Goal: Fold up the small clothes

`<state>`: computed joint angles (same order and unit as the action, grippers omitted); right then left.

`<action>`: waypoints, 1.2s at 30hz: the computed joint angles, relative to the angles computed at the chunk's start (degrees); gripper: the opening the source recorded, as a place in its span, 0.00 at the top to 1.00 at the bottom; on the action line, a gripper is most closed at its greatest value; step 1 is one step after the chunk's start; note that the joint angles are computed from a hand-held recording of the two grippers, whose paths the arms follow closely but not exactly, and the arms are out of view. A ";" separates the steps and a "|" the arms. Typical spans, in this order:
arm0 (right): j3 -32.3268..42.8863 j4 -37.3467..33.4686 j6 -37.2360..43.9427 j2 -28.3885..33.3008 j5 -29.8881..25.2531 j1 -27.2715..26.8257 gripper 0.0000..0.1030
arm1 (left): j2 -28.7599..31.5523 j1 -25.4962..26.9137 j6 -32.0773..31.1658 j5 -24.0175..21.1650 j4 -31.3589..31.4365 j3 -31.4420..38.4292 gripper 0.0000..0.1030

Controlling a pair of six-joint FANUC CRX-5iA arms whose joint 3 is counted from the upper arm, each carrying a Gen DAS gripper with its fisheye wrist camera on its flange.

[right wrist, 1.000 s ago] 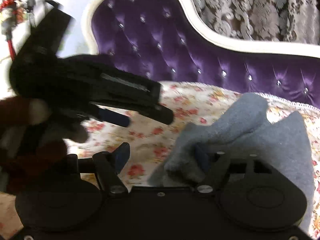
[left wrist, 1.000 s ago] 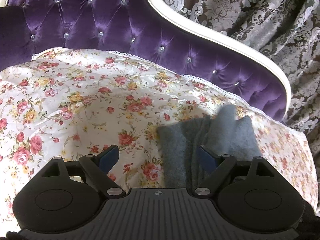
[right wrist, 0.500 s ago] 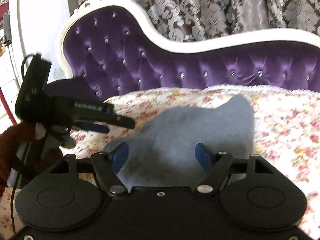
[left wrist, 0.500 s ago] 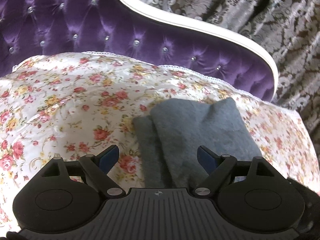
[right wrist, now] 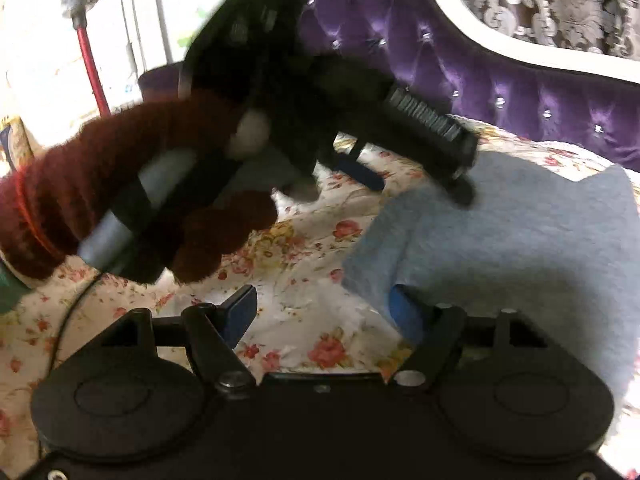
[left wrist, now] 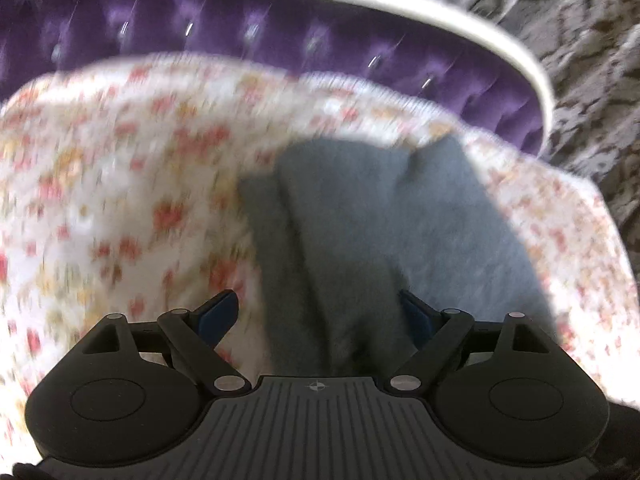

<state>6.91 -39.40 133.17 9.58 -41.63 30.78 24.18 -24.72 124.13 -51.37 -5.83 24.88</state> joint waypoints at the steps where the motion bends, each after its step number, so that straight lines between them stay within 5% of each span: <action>1: -0.14 -0.17 -0.36 -0.47 -0.33 -0.68 0.27 | -0.68 0.24 1.00 1.71 0.57 -1.73 0.17; 8: 0.47 1.62 -7.19 -1.90 2.00 -5.96 0.26 | -3.21 -0.49 4.84 2.16 -1.54 -4.65 0.17; 17: 12.10 5.56 -20.10 7.83 5.90 -6.24 0.26 | -3.72 -0.71 6.31 3.81 -2.12 -5.66 0.18; 23: 25.55 11.63 -24.96 17.43 -2.83 -2.43 0.28 | -4.87 -1.16 6.27 6.93 -1.13 -8.13 0.34; 30: 32.34 21.56 -35.75 24.70 -8.36 1.60 0.25 | -5.52 -0.82 5.84 8.17 0.33 -9.55 0.35; 32: 31.00 25.18 -37.68 24.69 -7.27 2.55 0.41 | -5.55 -1.14 6.19 7.92 -0.28 -9.41 0.35; 34: 28.26 26.88 -37.37 23.09 -4.98 3.12 0.74 | -5.64 -1.26 6.42 7.82 -0.30 -9.49 0.35; 36: 27.41 19.23 -32.37 20.94 -4.08 1.65 0.77 | -5.83 -1.24 6.63 7.97 0.10 -9.80 0.35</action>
